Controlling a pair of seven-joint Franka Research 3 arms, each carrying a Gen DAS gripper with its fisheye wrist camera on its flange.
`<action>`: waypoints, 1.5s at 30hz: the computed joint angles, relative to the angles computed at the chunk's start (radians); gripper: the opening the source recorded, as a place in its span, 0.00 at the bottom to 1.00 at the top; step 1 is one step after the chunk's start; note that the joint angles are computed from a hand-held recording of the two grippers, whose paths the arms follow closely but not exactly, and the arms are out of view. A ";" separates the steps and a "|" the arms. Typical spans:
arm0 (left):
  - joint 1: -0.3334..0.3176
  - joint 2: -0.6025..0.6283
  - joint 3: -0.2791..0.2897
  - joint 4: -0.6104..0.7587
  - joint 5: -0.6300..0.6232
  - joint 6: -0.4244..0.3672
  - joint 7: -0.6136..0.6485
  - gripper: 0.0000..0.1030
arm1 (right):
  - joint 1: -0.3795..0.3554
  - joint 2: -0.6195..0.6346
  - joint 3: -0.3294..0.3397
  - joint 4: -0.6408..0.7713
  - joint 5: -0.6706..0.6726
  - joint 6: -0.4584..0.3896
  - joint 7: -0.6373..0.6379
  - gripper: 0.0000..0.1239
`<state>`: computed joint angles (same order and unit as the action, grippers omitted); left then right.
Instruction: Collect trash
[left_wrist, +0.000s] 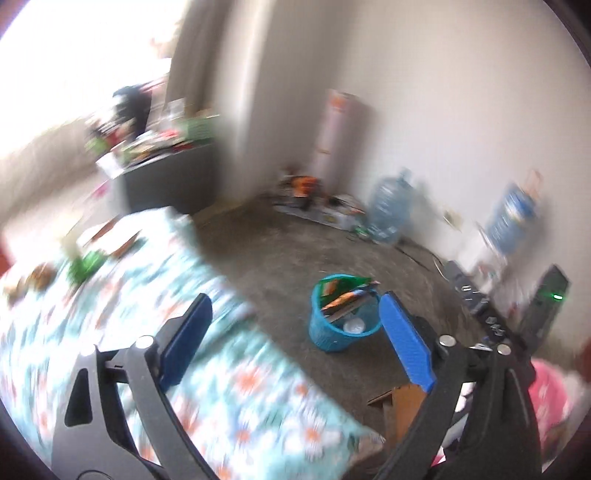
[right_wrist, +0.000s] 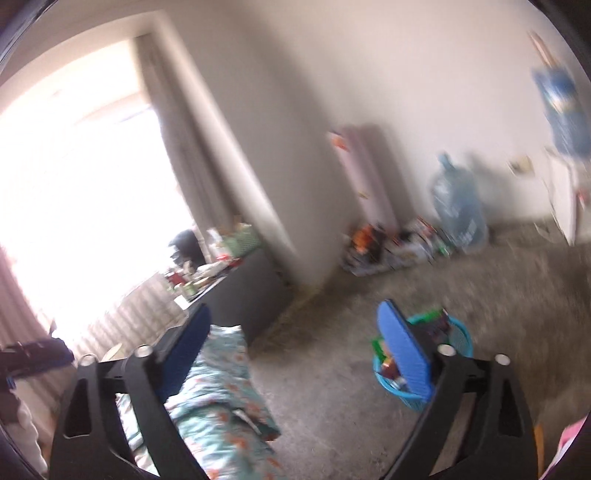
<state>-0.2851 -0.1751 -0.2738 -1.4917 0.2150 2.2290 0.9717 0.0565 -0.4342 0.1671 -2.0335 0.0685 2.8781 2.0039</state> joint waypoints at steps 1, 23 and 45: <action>0.009 -0.055 0.000 -0.059 0.012 -0.005 -0.058 0.89 | 0.004 -0.007 0.013 0.016 -0.015 -0.016 -0.010 0.78; 0.045 -0.430 -0.100 -0.409 0.152 -0.506 -0.440 0.92 | 0.192 -0.109 0.060 0.137 -0.095 -0.792 -0.307 0.78; -0.001 -0.397 -0.096 -0.374 0.142 -0.585 -0.434 0.92 | 0.178 -0.131 0.075 0.135 -0.123 -0.891 -0.306 0.78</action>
<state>-0.2856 -0.5721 -0.3695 -1.8657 0.3575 1.6437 0.5375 0.2344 -0.5650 0.2417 -1.8986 -0.0544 1.9866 1.6976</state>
